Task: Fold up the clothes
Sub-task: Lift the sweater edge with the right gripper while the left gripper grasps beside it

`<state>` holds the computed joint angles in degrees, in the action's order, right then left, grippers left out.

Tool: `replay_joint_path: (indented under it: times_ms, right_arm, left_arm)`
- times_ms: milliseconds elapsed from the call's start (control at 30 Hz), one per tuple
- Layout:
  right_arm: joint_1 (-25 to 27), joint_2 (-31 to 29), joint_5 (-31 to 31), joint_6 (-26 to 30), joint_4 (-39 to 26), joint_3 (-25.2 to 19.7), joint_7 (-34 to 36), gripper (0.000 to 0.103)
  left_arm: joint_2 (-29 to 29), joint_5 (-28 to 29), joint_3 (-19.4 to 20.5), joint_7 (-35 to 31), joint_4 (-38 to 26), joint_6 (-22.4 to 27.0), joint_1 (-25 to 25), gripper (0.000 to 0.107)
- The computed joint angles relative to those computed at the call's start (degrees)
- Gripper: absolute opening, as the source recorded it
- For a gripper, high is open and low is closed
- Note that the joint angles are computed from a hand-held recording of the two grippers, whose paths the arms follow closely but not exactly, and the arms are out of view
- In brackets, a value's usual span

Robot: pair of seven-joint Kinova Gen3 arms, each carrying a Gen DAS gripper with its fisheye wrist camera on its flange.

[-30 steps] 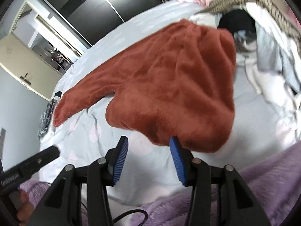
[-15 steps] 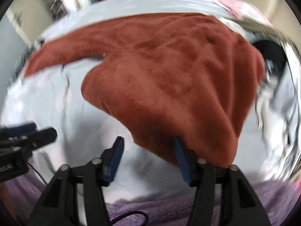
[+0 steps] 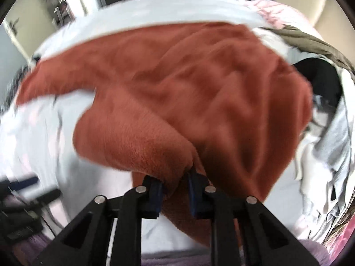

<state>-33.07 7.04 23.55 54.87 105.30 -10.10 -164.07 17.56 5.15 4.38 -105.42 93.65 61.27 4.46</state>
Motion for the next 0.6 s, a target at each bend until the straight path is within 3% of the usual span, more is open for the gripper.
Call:
replay_joint_path:
  times_ms: [100, 300, 467, 600]
  right_arm:
    - [3.0, -2.3, -1.4, -2.3, 2.0, 1.3, 1.8, 0.017]
    - [7.1, -1.6, -3.0, -9.1, 3.7, 2.5, 4.6, 0.017]
    - [9.9, -2.1, -7.6, -16.0, 6.9, 3.3, 7.2, 0.017]
    - [10.5, -2.1, -8.1, -18.4, 7.8, 3.6, 7.2, 0.017]
  left_arm:
    - [-0.4, 1.9, 1.0, -2.1, 0.2, -0.6, -0.2, 0.066]
    - [0.3, 9.9, 2.7, -8.0, -0.7, 0.7, -2.0, 0.066]
    - [3.3, 14.1, 3.3, -7.7, -2.3, 3.0, -1.4, 0.066]
    - [6.4, 14.2, 3.7, -5.2, -3.9, 3.9, 0.8, 0.066]
